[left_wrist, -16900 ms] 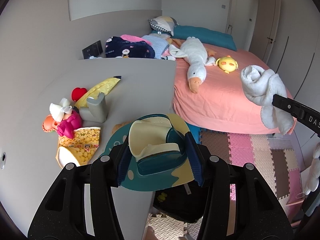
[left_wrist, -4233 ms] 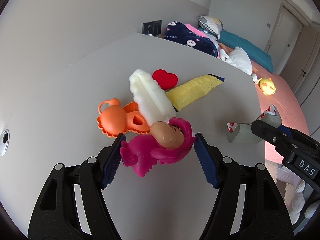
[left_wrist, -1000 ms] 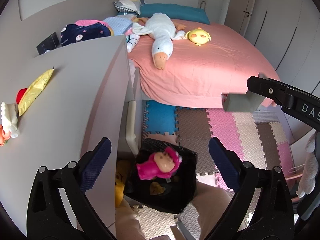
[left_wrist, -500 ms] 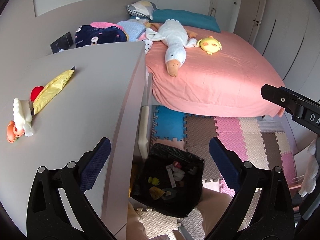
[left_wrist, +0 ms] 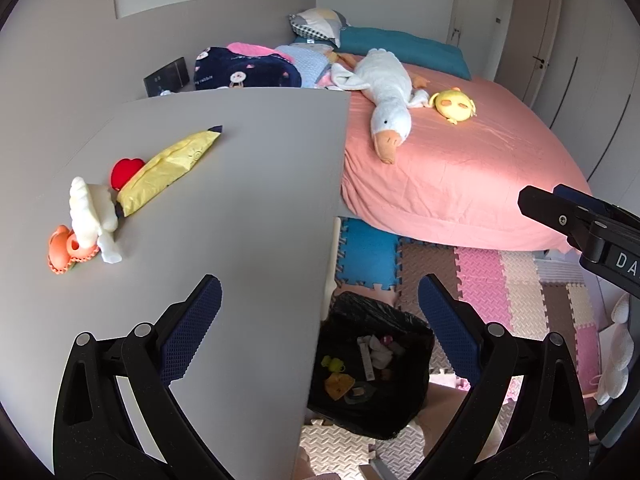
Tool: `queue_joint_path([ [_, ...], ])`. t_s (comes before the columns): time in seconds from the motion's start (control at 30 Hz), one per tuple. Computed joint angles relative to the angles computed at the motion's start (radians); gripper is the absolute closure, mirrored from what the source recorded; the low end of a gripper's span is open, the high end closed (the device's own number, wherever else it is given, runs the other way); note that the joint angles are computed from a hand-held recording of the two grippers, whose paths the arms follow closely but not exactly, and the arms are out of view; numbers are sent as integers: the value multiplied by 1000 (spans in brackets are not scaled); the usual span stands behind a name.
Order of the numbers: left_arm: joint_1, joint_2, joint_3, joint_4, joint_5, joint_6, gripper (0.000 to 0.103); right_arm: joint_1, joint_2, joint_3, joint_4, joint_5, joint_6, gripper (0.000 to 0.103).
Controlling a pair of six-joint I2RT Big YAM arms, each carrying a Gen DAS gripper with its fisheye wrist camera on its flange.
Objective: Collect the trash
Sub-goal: 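Grasp the white foam sponge with the left tool while the right tool grasps the yellow packet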
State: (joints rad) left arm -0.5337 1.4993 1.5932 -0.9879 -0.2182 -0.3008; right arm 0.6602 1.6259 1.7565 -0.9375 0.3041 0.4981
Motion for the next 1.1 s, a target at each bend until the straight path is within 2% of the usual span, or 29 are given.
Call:
queue_joint_path([
  [0.43, 139, -67, -64, 10, 3, -8, 8, 54, 179, 227, -58, -31, -25, 33],
  [0.6, 192, -82, -81, 35, 18, -15, 8, 65, 239, 308, -80, -36, -31, 33],
  [0.83, 256, -62, -66, 49, 33, -6, 15, 65, 325, 430, -115, -54, -37, 33],
  [1.1, 331, -8, -21, 49, 57, -7, 18, 65, 479, 666, -196, -80, -41, 33],
])
